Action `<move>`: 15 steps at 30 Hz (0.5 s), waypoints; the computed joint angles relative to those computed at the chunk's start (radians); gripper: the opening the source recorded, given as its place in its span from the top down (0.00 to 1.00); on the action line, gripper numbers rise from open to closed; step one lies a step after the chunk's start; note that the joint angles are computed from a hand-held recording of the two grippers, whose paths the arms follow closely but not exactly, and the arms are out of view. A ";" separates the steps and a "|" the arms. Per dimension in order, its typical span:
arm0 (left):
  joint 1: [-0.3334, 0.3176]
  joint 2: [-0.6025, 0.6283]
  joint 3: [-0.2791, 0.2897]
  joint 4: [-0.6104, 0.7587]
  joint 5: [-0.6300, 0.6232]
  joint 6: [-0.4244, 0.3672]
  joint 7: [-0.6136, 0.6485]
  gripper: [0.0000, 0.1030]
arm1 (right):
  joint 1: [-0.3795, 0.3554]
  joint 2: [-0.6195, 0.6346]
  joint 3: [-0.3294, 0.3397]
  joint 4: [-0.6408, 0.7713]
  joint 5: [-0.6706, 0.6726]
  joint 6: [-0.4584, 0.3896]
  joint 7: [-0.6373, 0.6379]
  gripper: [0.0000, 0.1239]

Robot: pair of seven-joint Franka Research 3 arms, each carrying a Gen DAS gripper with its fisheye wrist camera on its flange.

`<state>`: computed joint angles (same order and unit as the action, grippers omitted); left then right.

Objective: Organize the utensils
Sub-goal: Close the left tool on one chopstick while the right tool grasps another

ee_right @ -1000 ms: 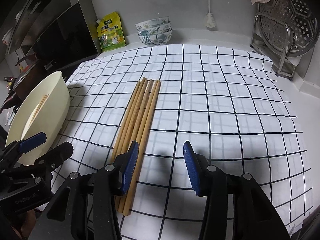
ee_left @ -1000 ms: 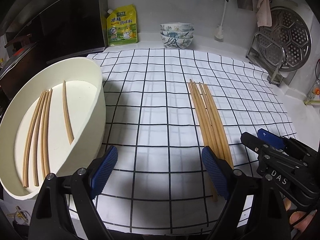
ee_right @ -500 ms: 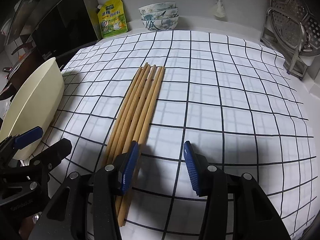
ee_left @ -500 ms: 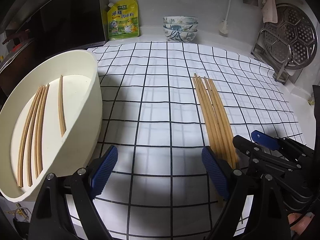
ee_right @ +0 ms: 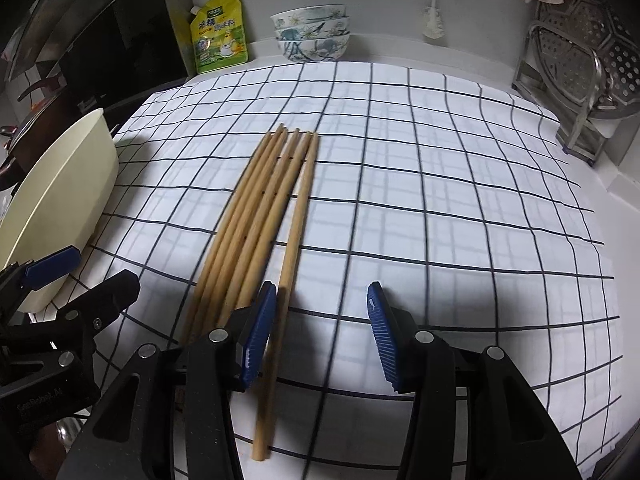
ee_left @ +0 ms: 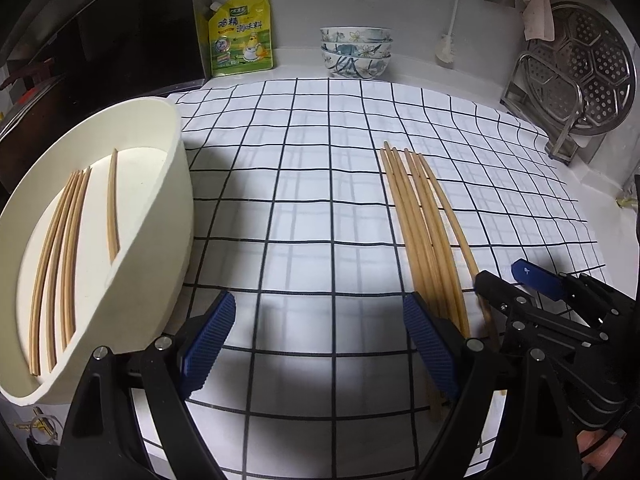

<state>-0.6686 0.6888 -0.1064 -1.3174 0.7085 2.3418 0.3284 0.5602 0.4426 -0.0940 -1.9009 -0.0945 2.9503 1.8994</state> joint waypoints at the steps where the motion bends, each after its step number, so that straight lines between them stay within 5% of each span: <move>1: 0.001 0.010 -0.001 0.014 -0.002 0.001 0.007 0.18 | 0.001 -0.003 -0.005 -0.005 0.000 0.002 0.005 0.63; 15: -0.025 0.162 0.017 0.227 -0.081 -0.071 0.123 0.17 | -0.016 -0.036 -0.015 -0.067 0.005 0.048 0.026 0.63</move>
<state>-0.6932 0.8510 -0.0892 -1.0900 0.6271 2.2708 0.4515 0.5447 0.4067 -0.1095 -1.9682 -0.0895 2.9983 1.9255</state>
